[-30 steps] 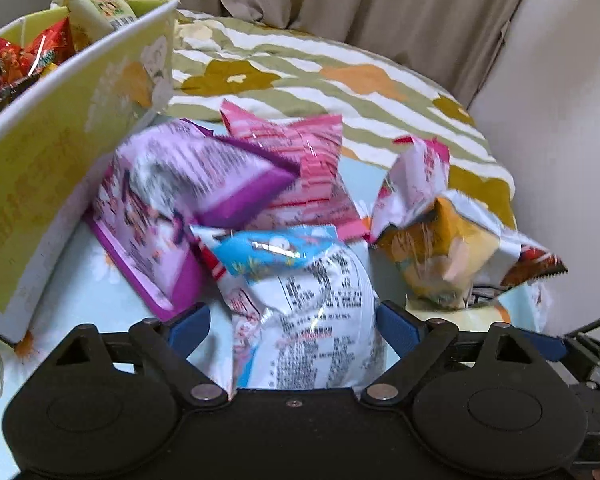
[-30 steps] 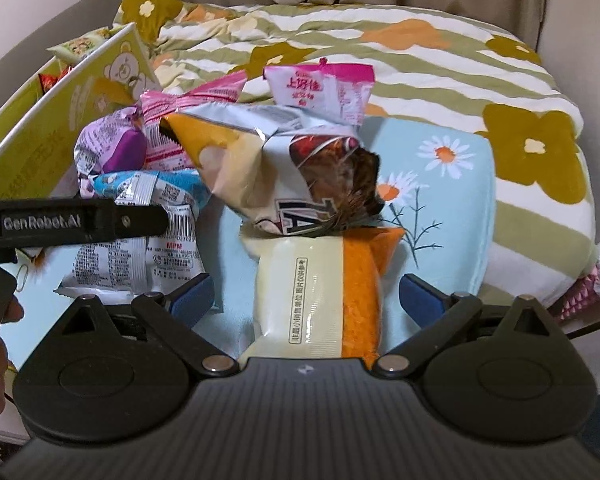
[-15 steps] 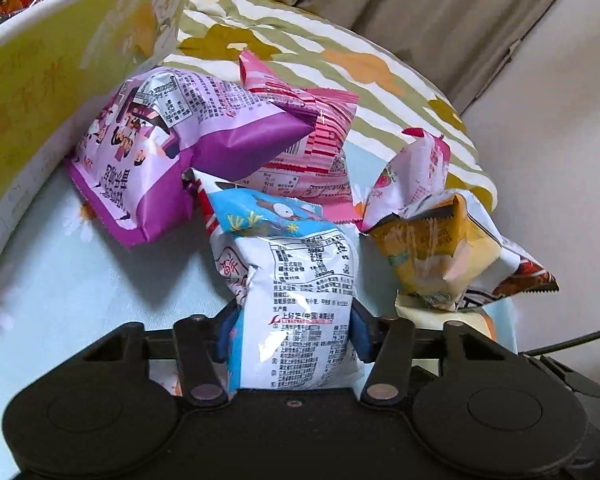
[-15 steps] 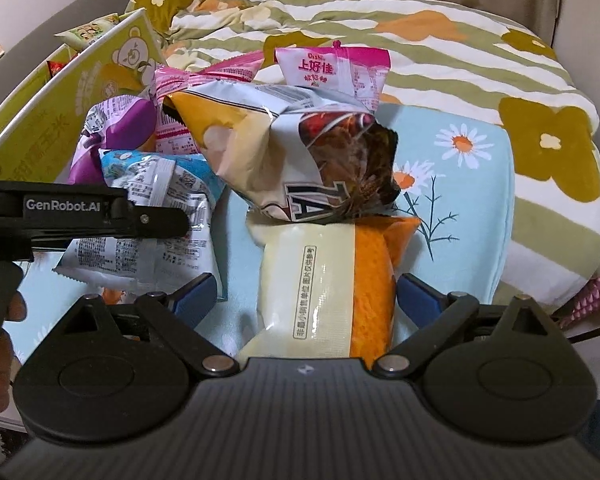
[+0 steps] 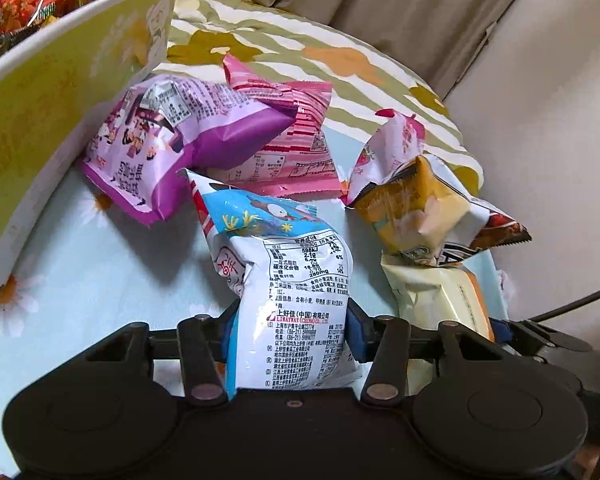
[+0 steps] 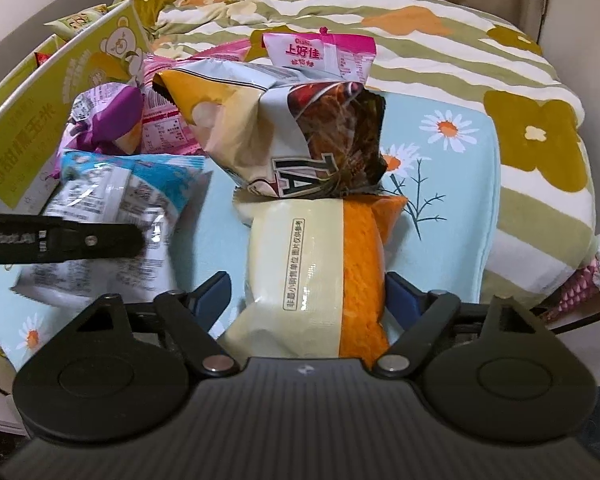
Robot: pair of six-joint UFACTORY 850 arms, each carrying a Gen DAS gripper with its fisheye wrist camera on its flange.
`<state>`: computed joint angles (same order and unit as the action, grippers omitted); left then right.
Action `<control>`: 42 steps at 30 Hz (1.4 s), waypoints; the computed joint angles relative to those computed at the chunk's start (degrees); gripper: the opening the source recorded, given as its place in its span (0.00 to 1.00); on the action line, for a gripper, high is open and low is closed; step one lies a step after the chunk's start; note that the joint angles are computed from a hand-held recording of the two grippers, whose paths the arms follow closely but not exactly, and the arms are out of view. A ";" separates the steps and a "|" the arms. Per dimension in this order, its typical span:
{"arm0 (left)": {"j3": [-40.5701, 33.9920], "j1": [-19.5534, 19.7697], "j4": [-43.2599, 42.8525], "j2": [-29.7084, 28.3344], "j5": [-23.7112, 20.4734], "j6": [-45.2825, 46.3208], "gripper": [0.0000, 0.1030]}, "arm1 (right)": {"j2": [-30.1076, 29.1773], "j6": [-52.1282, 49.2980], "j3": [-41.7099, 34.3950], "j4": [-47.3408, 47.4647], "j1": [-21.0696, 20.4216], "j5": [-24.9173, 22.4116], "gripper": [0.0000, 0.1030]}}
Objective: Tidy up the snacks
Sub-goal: 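Grasp blue-white bag with left tool while right tool grasps orange-white bag, then carry blue-white bag into box with left tool while right tool drops orange-white bag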
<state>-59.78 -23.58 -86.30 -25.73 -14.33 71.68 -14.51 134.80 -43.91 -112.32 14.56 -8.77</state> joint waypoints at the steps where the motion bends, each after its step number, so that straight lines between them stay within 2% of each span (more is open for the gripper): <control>1: 0.11 0.00 0.07 0.20 -0.05 0.25 0.53 | -0.06 -1.01 0.02 1.18 0.14 -0.30 0.88; 2: 0.36 0.03 -0.16 0.49 -0.10 0.89 0.53 | -0.09 -2.54 -0.04 2.84 0.17 -0.24 0.82; 4: 0.94 0.10 -0.86 1.16 -0.23 2.26 0.53 | 0.01 -6.16 -0.04 6.70 0.41 -0.53 0.79; 10: 3.08 0.83 -0.83 4.05 -1.53 3.68 0.53 | 1.41 -19.35 0.33 22.12 1.62 -0.79 0.77; 13: 4.27 1.51 -1.32 6.15 -1.91 5.47 0.53 | 2.83 -21.67 0.87 25.56 2.67 -0.98 0.77; 23: 6.24 4.64 -7.16 12.21 -2.65 12.89 0.53 | 7.19 -20.80 -0.34 26.34 6.55 -1.82 0.76; 30: 6.48 10.67 -12.28 16.18 -4.42 20.53 0.53 | 7.22 -19.55 -5.54 24.91 9.62 -2.77 0.76; 32: 5.29 13.10 -10.24 16.18 -5.23 20.15 0.53 | 6.30 -18.58 -7.77 24.49 10.66 -3.39 0.76; 37: -0.62 19.41 0.93 13.38 -7.99 12.69 0.53 | 1.49 -20.47 -16.22 28.04 13.67 -5.91 0.76; 42: -8.38 23.98 8.85 7.97 -11.42 7.23 0.53 | -5.24 -29.27 -26.39 37.00 15.56 -7.55 0.76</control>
